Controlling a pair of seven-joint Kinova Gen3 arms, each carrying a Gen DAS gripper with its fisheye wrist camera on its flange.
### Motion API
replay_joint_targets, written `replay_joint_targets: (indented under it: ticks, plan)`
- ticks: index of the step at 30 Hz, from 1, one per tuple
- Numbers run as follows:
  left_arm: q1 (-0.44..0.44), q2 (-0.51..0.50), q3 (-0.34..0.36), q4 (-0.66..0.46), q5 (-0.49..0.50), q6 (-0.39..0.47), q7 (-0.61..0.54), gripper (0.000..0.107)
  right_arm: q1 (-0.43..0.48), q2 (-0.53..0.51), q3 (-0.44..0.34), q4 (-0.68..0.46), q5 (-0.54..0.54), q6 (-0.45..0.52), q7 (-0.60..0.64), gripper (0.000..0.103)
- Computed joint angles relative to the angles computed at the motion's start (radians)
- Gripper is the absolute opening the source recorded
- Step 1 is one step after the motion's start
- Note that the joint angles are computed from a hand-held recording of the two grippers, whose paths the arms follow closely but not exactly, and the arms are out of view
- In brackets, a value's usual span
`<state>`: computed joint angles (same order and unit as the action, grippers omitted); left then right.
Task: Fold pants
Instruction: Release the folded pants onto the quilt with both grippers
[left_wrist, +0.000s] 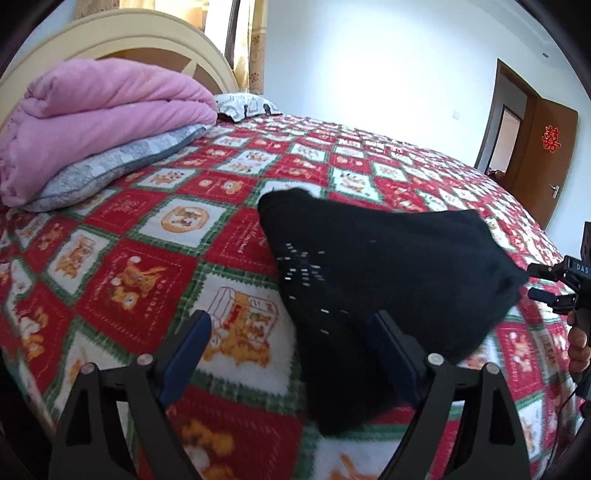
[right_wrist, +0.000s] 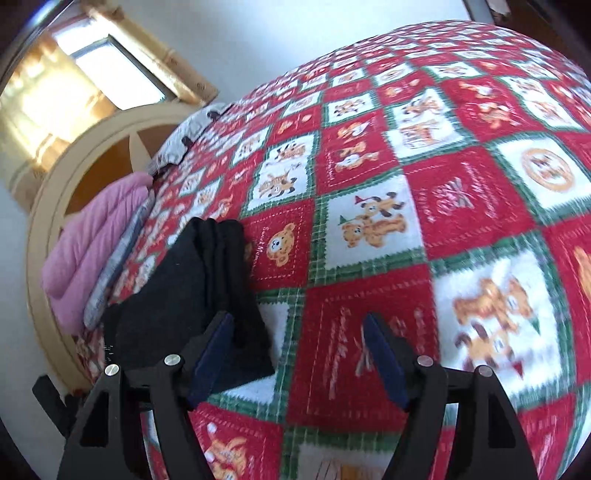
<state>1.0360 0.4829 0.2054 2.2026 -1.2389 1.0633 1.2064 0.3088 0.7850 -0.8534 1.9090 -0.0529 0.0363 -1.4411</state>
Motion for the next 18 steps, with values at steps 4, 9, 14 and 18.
replay_joint_targets:
  ticks: [4,9,14,18]
  plan:
    - [0.056,-0.003,0.02,-0.077,0.088,0.112,-0.08,0.09,0.044,-0.083,-0.04,0.137,0.013,-0.122,-0.041,0.074]
    - [0.141,-0.001,0.028,-0.142,0.123,0.237,-0.092,0.098,0.066,-0.28,-0.086,0.359,0.061,-0.325,-0.104,0.075]
    - [0.19,0.0,0.042,-0.181,0.133,0.321,-0.123,0.098,-0.001,-0.48,-0.071,0.523,0.077,-0.503,-0.143,0.075]
    - [0.208,0.001,0.044,-0.196,0.126,0.353,-0.121,0.098,-0.015,-0.587,-0.07,0.595,0.126,-0.564,-0.225,0.075]
